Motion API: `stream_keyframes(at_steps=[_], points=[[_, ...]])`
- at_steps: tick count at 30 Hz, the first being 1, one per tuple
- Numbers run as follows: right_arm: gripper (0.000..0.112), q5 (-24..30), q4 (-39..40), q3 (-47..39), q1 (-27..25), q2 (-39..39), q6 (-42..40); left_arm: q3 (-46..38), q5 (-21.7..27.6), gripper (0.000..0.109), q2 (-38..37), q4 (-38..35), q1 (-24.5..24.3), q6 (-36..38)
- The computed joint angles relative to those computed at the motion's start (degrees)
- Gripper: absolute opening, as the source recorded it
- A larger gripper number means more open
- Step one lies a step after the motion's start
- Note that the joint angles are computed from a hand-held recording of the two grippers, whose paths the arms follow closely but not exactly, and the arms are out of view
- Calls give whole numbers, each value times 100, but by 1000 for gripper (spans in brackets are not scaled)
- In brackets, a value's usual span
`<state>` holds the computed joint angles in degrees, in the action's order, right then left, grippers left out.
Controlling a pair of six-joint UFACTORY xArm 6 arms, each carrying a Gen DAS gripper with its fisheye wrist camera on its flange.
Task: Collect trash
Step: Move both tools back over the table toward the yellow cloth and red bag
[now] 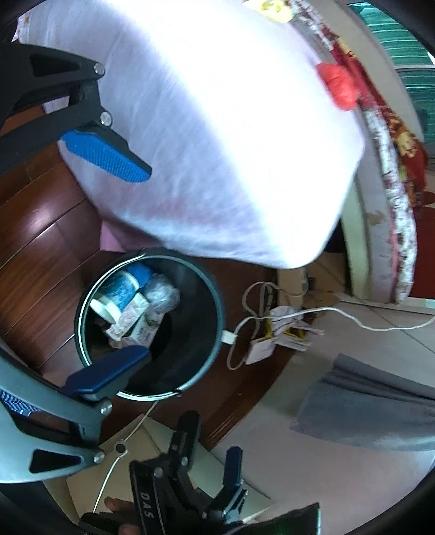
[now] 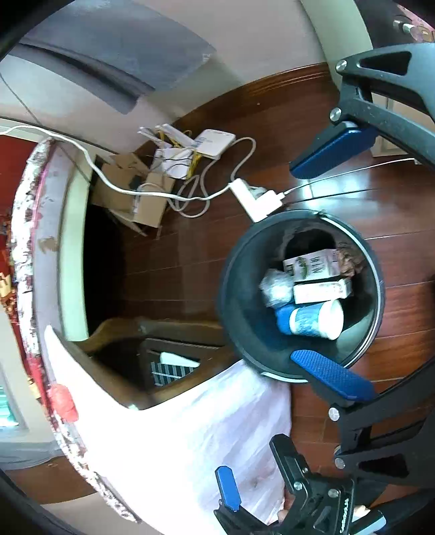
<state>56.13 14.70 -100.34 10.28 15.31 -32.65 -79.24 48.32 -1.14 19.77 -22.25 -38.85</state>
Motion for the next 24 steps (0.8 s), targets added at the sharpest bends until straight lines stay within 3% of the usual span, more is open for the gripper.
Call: stream_keyframes(at_steps=[13,24], points=[[103,-101,626,-917,518,195,206,159,46,99,-838,988,493,-465],[103,-353,919,-1932,1262,779,595,1032,-288,99,-1794,1359,1500,-979]])
